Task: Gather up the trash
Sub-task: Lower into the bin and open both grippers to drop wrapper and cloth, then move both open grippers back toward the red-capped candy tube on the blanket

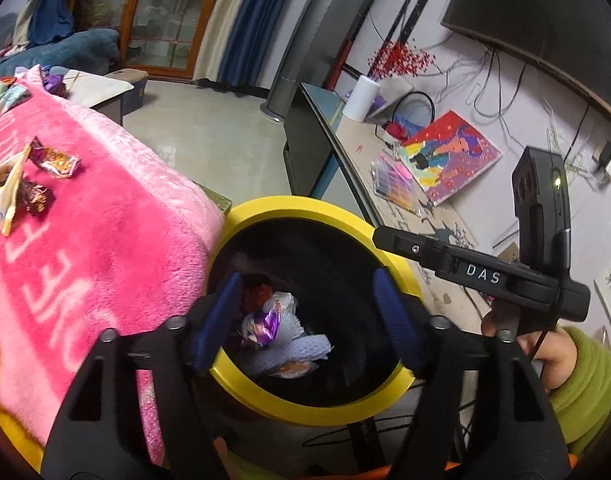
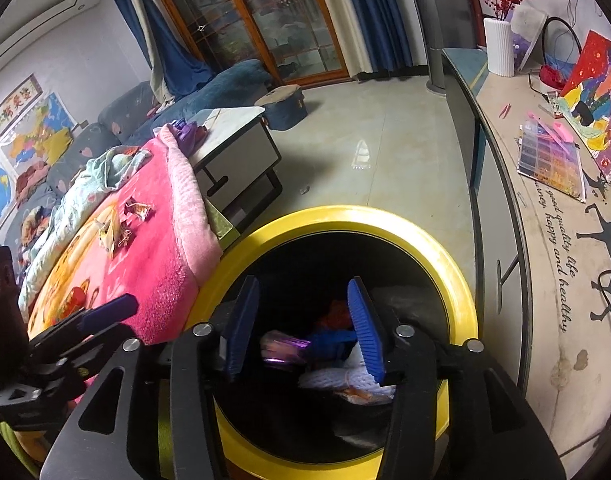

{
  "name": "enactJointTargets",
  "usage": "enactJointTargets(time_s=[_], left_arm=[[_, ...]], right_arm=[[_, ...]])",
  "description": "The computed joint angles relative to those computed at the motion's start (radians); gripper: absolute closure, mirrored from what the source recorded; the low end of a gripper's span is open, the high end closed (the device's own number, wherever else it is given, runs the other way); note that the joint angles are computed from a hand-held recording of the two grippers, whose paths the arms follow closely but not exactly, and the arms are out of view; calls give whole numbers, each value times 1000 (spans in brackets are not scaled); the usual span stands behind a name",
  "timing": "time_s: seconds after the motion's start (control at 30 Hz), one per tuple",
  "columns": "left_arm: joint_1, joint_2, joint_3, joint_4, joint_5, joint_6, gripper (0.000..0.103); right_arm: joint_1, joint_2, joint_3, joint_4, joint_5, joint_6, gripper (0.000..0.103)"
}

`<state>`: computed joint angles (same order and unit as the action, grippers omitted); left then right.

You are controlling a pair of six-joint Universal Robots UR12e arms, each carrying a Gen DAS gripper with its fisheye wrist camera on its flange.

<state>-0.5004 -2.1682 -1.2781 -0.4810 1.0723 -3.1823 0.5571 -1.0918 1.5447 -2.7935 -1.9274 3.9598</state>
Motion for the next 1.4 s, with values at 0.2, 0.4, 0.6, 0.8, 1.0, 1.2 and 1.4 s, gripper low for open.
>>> enactJointTargets(time_s=[0.2, 0.4, 0.6, 0.8, 1.0, 1.2, 1.4], left_arm=[[3, 12, -20, 30, -16, -14, 12], [7, 36, -50, 71, 43, -36, 11], [9, 61, -83, 121, 116, -46, 11], [18, 82, -113, 179, 157, -78, 11], [31, 97, -139, 221, 209, -116, 11], [41, 112, -162, 266, 300, -140, 11], [52, 133, -189, 314, 362, -151, 11]], right_arm=[[4, 1, -12, 12, -17, -7, 50], [11, 5, -25, 11, -47, -12, 41], [20, 10, -46, 1, -70, -33, 34], [31, 26, -83, 5, -70, -72, 31], [41, 52, -134, 10, -37, -124, 31], [49, 83, -194, 21, -5, -176, 30], [55, 117, -259, 22, 28, -230, 30]])
